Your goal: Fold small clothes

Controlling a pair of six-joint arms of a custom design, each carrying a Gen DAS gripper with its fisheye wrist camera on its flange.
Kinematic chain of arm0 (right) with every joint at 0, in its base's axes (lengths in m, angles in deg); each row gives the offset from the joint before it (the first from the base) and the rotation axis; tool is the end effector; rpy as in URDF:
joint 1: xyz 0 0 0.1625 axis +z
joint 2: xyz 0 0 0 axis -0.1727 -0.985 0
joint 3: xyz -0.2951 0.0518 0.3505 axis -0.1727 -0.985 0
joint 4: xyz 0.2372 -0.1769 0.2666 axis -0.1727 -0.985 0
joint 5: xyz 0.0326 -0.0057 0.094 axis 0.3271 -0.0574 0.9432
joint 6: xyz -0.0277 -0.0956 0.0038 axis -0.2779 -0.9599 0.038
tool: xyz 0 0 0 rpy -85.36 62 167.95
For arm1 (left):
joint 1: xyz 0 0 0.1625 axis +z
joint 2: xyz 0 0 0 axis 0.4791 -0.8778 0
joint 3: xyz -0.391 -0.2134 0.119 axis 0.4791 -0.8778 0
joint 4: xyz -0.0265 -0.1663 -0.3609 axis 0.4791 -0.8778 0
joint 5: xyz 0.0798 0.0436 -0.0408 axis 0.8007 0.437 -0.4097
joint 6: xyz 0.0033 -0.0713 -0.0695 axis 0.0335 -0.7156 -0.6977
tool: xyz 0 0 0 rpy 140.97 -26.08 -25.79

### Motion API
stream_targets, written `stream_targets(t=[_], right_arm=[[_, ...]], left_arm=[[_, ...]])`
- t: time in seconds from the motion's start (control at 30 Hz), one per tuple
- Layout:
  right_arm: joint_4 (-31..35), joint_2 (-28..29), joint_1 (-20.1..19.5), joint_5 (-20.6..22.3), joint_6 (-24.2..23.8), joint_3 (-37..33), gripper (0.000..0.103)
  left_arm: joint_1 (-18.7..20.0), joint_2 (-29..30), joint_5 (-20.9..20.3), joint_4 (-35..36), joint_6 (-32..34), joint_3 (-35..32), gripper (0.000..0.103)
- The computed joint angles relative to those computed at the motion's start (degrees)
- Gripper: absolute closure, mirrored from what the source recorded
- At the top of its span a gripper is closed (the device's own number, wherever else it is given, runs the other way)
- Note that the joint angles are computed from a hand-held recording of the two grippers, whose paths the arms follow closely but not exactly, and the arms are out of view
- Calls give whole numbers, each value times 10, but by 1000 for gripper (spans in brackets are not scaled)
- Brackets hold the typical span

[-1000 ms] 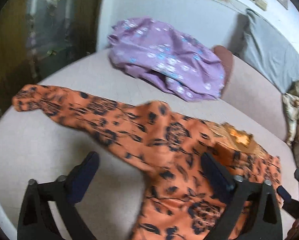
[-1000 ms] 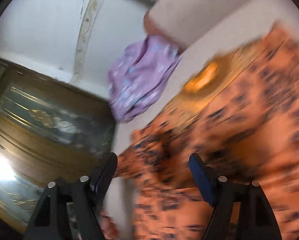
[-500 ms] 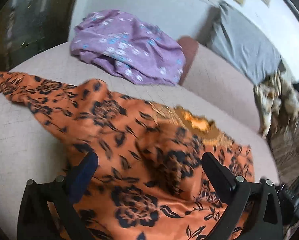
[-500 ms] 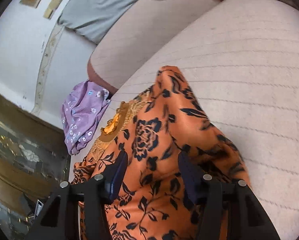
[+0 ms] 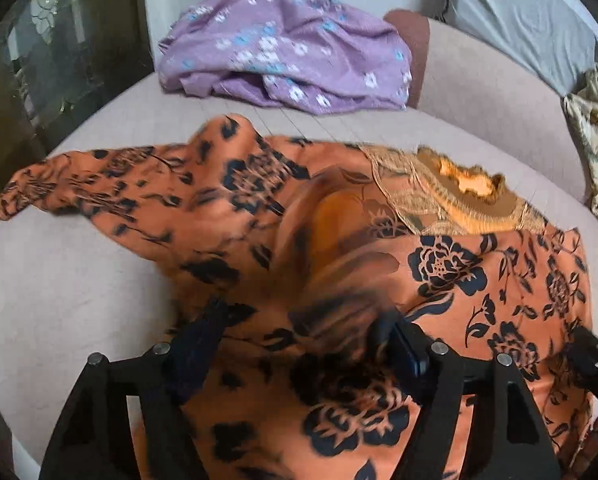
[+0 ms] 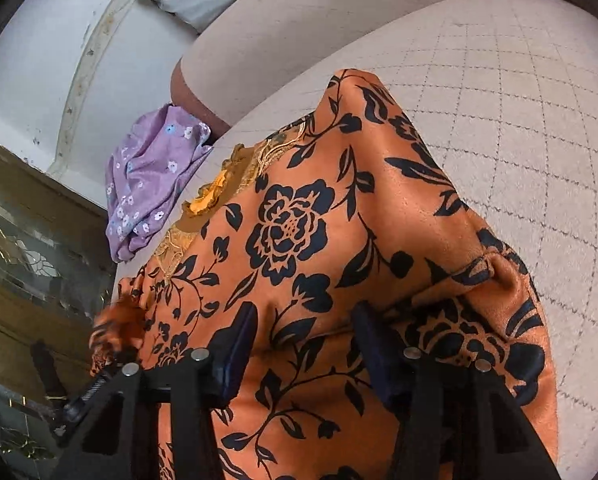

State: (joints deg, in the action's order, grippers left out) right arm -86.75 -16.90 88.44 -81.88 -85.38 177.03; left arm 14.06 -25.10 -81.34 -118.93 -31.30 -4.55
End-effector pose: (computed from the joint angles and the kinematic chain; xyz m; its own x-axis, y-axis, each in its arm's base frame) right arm 0.0009 -0.6768 0.4021 -0.9916 0.1277 0.0195 0.0919 0.8035 -0.5882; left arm -0.3763 -0.6439 0.1324 -0.7284 -0.2022 -0.6546 0.2767 0.7872 -0.5511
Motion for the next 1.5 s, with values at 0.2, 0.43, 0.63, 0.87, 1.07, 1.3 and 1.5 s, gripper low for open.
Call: stream_targets(t=[0.2,0.43,0.63,0.87,1.07,1.3,1.5], right_arm=[[-16,-1,11,-29,-26,8,48],[-18,-4,10,-33,-34,11,48],[-12,-4,11,-32,-35,10,48],[-14,-14,2,-3,-20,19,48],[-14,-24,9,-17,-40,40,48],[-28,-22,10,-22,-49,47,48],[-36,-10,19,-35,-58,41,44]], left_arm=[[3,-30,6,-17,-4,16,27],[35,-24,-110,-77,39,11,89],[37,-23,-103,-55,22,7,90],[2,-60,-30,-64,21,48,46],[14,-126,14,-6,-99,71,20],[92,-251,-47,-32,-275,135,20],[155,-271,-72,-96,-262,122,20]])
